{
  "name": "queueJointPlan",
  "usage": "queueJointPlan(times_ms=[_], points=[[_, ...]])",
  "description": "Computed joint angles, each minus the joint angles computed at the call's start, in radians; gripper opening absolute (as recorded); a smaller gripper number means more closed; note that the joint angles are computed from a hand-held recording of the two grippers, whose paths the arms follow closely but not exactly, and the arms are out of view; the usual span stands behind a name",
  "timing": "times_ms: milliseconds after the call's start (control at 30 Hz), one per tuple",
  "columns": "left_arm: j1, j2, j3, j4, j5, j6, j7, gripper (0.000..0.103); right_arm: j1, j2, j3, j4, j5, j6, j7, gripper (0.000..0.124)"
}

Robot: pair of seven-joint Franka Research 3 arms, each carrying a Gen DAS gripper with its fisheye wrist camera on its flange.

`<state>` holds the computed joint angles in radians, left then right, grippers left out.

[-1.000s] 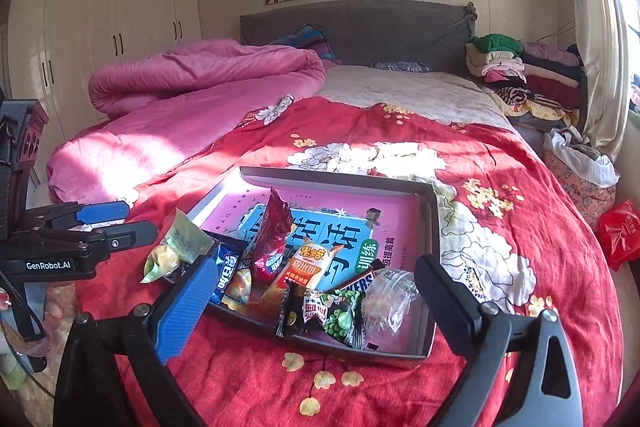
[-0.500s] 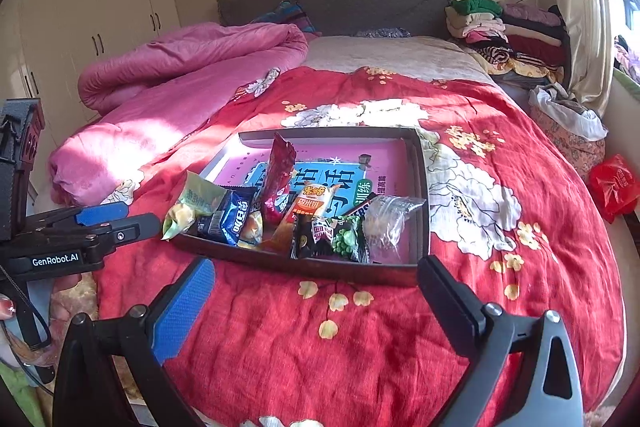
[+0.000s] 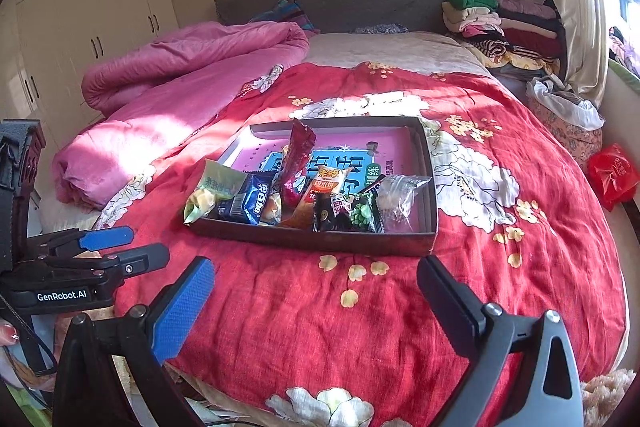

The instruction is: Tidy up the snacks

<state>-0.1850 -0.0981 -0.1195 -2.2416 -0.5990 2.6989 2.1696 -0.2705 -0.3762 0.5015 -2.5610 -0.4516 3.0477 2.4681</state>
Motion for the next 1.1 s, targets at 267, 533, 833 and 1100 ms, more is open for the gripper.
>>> queueJointPlan(times_ms=[267, 533, 833, 1100], points=[[-0.001, 0.002, -0.003, -0.006, 0.017, 0.007, -0.013, 0.079, -0.003, 0.007, 0.008, 0.004, -0.028, -0.013, 0.008, 0.102], [0.001, 0.009, -0.006, 0.000, 0.023, 0.008, -0.019, 0.079, 0.000, 0.019, 0.000, 0.015, -0.072, -0.019, 0.039, 0.102], [-0.001, 0.007, -0.007, -0.002, 0.024, 0.017, -0.021, 0.079, 0.000, 0.019, -0.007, 0.019, -0.108, -0.016, 0.071, 0.102], [0.002, 0.010, -0.005, 0.002, 0.026, 0.019, -0.027, 0.079, 0.021, 0.025, -0.025, 0.023, -0.121, -0.022, 0.078, 0.102]])
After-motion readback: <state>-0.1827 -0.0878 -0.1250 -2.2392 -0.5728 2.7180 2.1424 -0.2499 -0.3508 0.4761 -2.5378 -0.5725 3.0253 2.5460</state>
